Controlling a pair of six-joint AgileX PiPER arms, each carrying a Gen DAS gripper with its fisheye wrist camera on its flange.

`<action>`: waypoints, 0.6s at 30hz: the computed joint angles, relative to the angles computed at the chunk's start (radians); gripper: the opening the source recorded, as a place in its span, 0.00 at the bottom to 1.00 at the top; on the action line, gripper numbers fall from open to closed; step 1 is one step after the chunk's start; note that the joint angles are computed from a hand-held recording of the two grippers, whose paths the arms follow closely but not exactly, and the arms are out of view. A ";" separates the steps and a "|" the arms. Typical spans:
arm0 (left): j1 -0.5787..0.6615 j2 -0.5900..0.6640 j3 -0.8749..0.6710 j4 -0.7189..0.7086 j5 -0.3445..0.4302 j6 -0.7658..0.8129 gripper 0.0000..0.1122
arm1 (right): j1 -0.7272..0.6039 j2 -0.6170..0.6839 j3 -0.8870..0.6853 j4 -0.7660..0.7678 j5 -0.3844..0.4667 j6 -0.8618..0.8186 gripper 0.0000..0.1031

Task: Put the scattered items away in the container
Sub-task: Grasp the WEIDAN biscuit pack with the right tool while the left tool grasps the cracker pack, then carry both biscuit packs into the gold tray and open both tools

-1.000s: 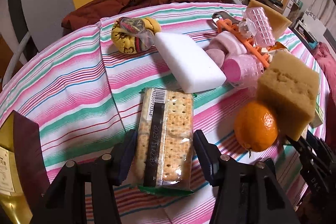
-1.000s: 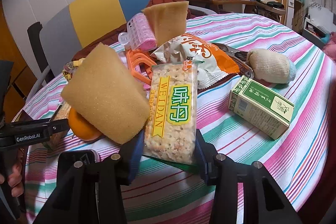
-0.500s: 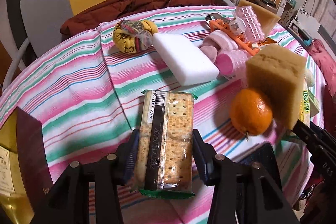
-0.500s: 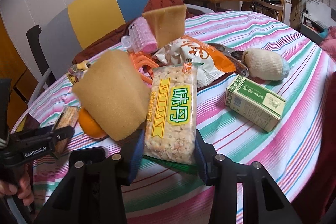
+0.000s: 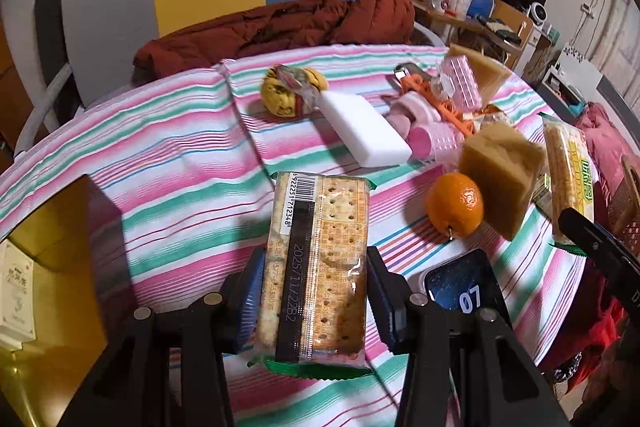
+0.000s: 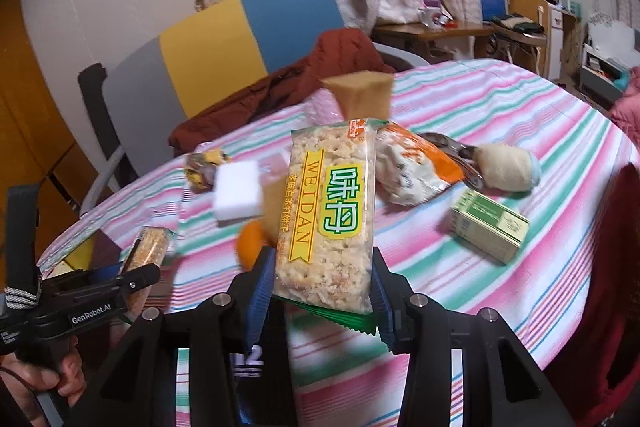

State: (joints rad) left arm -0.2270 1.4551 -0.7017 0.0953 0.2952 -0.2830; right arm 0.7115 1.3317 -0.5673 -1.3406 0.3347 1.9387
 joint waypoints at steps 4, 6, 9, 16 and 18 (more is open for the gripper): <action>0.064 -0.051 0.018 -0.125 0.009 0.146 0.43 | 0.052 0.023 -0.058 0.025 0.012 -0.038 0.44; 0.108 -0.085 0.031 -0.186 0.019 0.224 0.43 | 0.080 0.039 -0.092 0.052 0.012 -0.068 0.44; 0.161 -0.132 0.054 -0.215 0.031 0.278 0.43 | 0.124 0.070 -0.134 0.070 0.013 -0.078 0.44; 0.370 -0.200 0.094 -0.431 0.077 0.583 0.43 | 0.224 0.198 -0.288 0.119 0.003 -0.135 0.44; 0.451 -0.203 0.104 -0.517 0.095 0.701 0.43 | 0.254 0.246 -0.347 0.156 0.000 -0.175 0.44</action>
State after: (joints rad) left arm 0.2237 1.2521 -0.5978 -0.4214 0.3897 0.4185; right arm 0.9657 1.5777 -0.9142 -1.1850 0.3345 1.7641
